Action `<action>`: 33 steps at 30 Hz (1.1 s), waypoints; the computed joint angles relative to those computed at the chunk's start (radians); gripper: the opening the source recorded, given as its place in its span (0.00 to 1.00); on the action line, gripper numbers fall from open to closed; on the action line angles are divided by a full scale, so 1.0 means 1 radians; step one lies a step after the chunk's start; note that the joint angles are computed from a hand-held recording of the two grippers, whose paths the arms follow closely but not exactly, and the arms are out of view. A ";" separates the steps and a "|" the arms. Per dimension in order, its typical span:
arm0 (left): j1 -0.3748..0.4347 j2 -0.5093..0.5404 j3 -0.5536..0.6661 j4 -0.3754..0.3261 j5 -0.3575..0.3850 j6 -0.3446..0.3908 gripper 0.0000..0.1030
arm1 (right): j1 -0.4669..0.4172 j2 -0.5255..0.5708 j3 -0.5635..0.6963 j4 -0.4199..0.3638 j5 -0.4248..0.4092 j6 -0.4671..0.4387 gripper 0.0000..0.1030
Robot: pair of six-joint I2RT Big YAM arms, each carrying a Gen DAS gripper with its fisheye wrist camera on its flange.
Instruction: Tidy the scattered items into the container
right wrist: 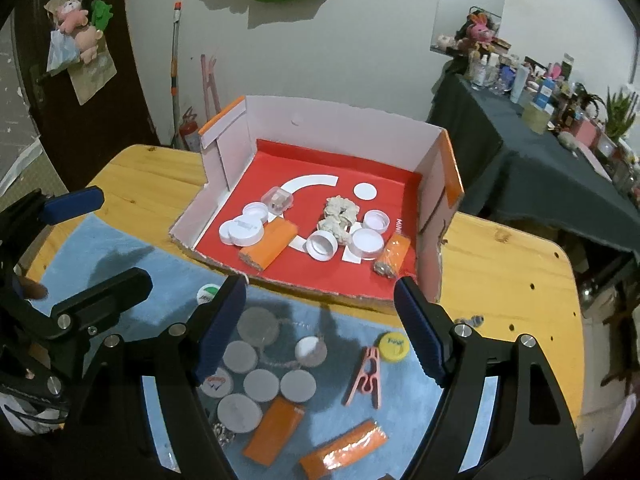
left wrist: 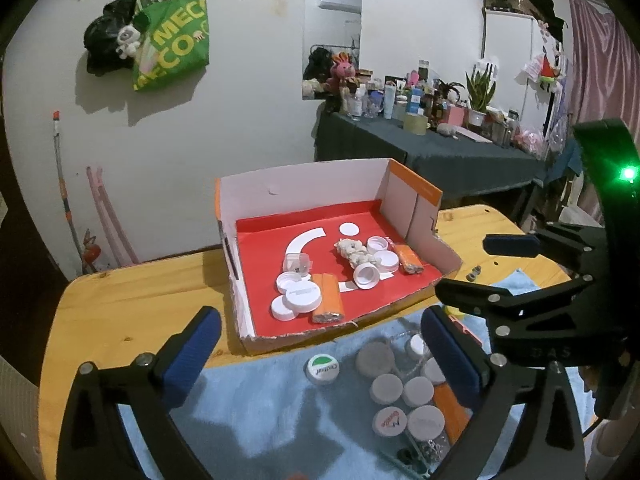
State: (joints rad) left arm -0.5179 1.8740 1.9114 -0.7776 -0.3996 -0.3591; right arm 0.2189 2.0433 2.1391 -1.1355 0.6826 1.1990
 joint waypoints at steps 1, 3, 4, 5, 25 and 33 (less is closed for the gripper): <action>-0.005 -0.006 -0.010 0.004 -0.012 0.000 1.00 | 0.005 0.006 0.010 -0.013 0.010 0.011 0.74; -0.017 -0.018 -0.034 0.011 -0.036 -0.008 1.00 | 0.019 0.017 0.025 -0.034 0.035 0.036 0.74; -0.022 -0.025 -0.047 0.017 -0.042 -0.017 1.00 | 0.025 0.021 0.030 -0.041 0.047 0.047 0.74; -0.027 -0.033 -0.064 0.027 -0.044 -0.025 1.00 | 0.032 0.027 0.037 -0.049 0.056 0.058 0.74; -0.109 -0.108 -0.257 0.083 -0.120 -0.157 1.00 | 0.126 0.148 0.151 -0.196 0.164 0.257 0.81; -0.116 -0.110 -0.288 0.092 -0.127 -0.186 1.00 | 0.130 0.147 0.104 -0.119 0.147 0.286 0.81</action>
State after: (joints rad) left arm -0.6343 1.7639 1.6231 -0.6856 -0.5265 -0.5452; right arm 0.3484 2.1904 2.2427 -1.2547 0.8294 1.4852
